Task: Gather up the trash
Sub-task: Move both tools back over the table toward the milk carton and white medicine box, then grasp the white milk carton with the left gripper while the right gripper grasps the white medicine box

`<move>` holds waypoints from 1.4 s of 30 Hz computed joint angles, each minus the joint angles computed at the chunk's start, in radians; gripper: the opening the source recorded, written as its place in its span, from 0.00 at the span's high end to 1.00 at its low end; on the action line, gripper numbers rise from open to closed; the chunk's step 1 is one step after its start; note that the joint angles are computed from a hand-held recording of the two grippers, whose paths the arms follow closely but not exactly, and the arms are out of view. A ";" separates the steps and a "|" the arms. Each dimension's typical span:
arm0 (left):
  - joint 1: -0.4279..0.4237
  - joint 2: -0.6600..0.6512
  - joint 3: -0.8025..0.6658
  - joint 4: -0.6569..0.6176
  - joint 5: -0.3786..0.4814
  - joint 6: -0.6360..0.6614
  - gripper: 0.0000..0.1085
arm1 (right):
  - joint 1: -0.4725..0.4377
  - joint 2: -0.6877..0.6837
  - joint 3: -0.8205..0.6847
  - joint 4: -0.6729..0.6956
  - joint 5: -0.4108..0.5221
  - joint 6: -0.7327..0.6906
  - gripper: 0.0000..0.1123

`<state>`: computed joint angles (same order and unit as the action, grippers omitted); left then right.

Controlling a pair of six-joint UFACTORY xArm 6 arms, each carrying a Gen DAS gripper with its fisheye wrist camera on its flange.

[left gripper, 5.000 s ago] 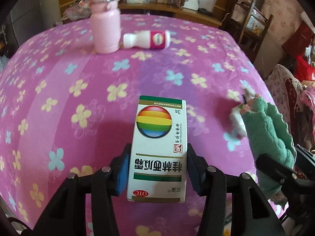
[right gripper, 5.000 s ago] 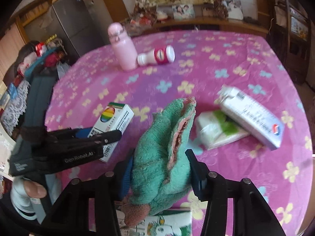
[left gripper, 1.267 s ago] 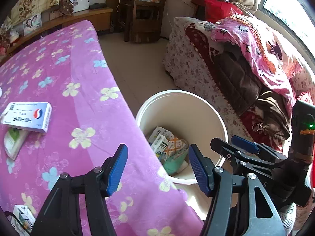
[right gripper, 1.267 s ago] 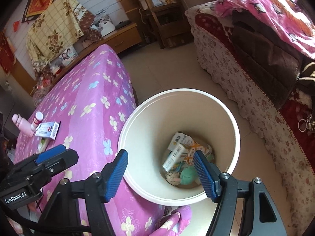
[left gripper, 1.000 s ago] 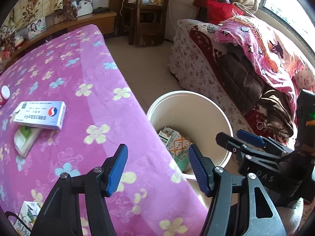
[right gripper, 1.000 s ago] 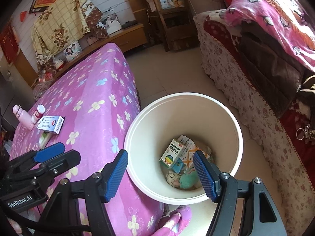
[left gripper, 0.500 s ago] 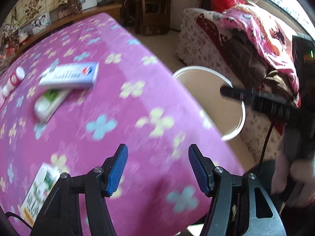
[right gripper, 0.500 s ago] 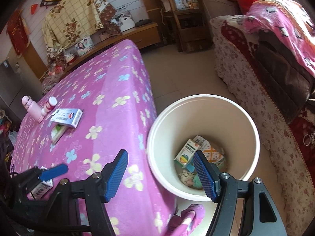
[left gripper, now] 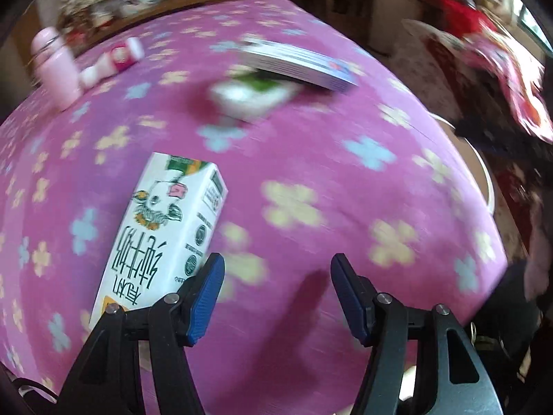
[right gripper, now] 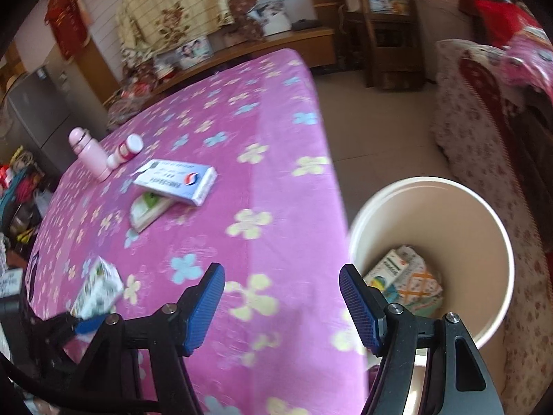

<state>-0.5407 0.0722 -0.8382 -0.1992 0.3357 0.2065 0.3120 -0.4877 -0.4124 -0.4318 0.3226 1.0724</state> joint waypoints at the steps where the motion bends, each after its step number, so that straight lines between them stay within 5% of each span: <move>1: 0.024 0.024 -0.025 0.010 -0.005 -0.018 0.40 | 0.004 0.014 -0.010 0.006 -0.005 -0.007 0.36; 6: 0.102 0.132 -0.153 0.005 -0.014 -0.049 0.40 | 0.043 0.106 -0.089 -0.008 -0.018 0.000 0.36; 13: 0.137 0.073 -0.173 -0.294 0.096 0.161 0.40 | 0.068 0.211 -0.171 0.052 -0.081 -0.101 0.36; 20: 0.189 -0.046 -0.103 -0.311 0.136 0.200 0.36 | 0.066 0.353 -0.293 0.268 -0.115 -0.432 0.36; 29: 0.251 0.016 -0.140 -0.232 0.111 0.123 0.33 | 0.052 0.573 -0.515 0.583 -0.112 -0.954 0.34; 35: 0.253 0.057 -0.184 -0.228 0.120 0.133 0.31 | 0.047 0.652 -0.610 0.713 -0.054 -1.171 0.31; 42: 0.242 0.107 -0.222 -0.176 0.125 0.104 0.31 | 0.033 0.669 -0.618 0.472 -0.023 -0.911 0.32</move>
